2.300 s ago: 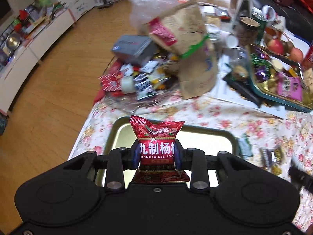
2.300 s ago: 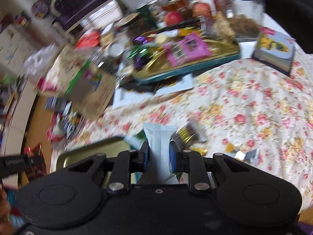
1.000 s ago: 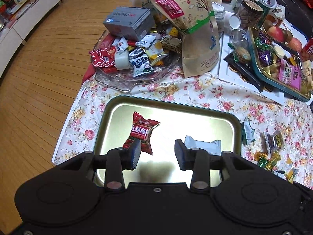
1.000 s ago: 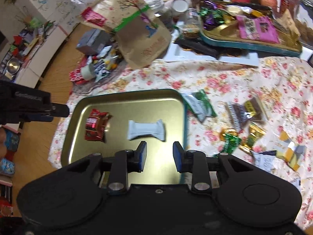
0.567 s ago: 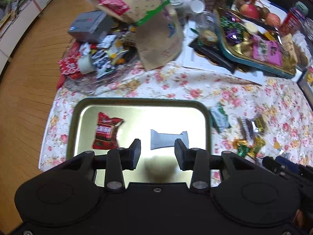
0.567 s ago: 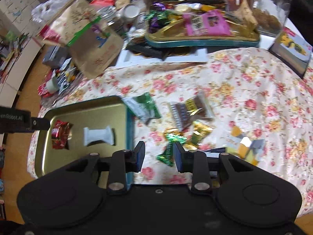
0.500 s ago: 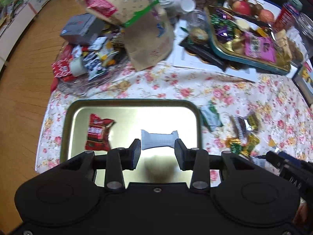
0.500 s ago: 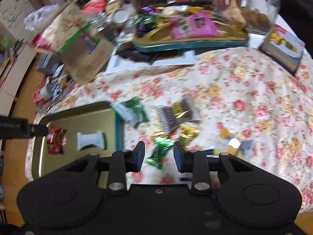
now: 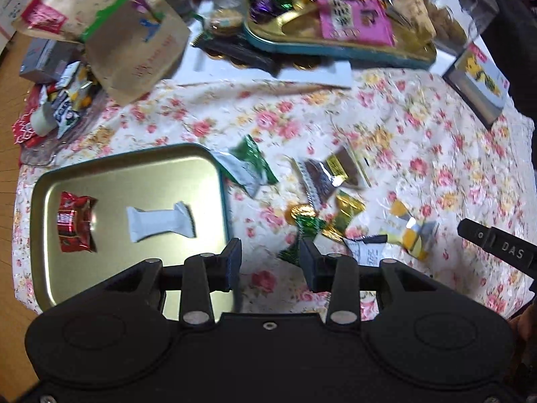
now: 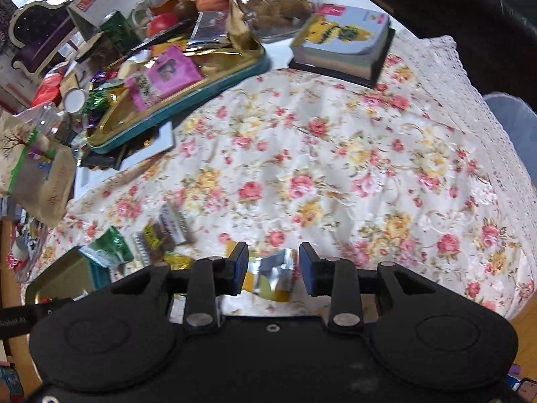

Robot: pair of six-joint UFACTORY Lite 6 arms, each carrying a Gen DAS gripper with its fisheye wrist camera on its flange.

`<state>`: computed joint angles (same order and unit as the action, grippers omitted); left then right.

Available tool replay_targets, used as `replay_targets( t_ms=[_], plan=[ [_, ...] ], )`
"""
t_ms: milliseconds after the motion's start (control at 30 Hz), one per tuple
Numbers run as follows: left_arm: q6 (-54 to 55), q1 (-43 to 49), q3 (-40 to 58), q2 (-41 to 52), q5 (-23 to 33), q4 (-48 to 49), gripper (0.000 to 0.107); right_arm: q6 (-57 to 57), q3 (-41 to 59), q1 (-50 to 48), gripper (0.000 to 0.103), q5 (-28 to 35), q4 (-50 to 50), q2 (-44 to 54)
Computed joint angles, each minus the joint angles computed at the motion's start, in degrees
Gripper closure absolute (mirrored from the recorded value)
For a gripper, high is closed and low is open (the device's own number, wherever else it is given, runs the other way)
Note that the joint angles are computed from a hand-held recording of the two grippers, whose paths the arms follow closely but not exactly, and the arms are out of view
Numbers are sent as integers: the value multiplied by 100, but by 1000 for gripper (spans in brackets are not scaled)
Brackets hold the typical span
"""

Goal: Organize snacks
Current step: 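Reach the right gripper to the white HAWTHORN packet and grasp it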

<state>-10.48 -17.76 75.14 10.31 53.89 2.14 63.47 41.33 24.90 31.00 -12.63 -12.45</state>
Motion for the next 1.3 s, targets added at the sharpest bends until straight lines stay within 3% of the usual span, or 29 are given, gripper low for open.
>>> replay_targets(
  t_ms=[133,267,600,967,1167,1300],
  plan=[
    [-21,-152,-9,86,13,-3,59,-657,-200,-81,67,-164,575,166],
    [95,-162,-49,82,30,-34,59,-1832,-390,-25,67,-254,1771,254],
    [290,35,-83,35,100,-195,59,-3535,-694,156,66,-158,4036,451],
    [375,140,-56,77,114,-315,59,-763,-252,413,66,-618,1620,1062],
    [380,180,-105,40,68,-316,59,-209,-33,540,64,-662,891,1350],
    [371,226,-131,27,-21,-391,59,620,191,868,64,-573,-132,1679]
  ],
)
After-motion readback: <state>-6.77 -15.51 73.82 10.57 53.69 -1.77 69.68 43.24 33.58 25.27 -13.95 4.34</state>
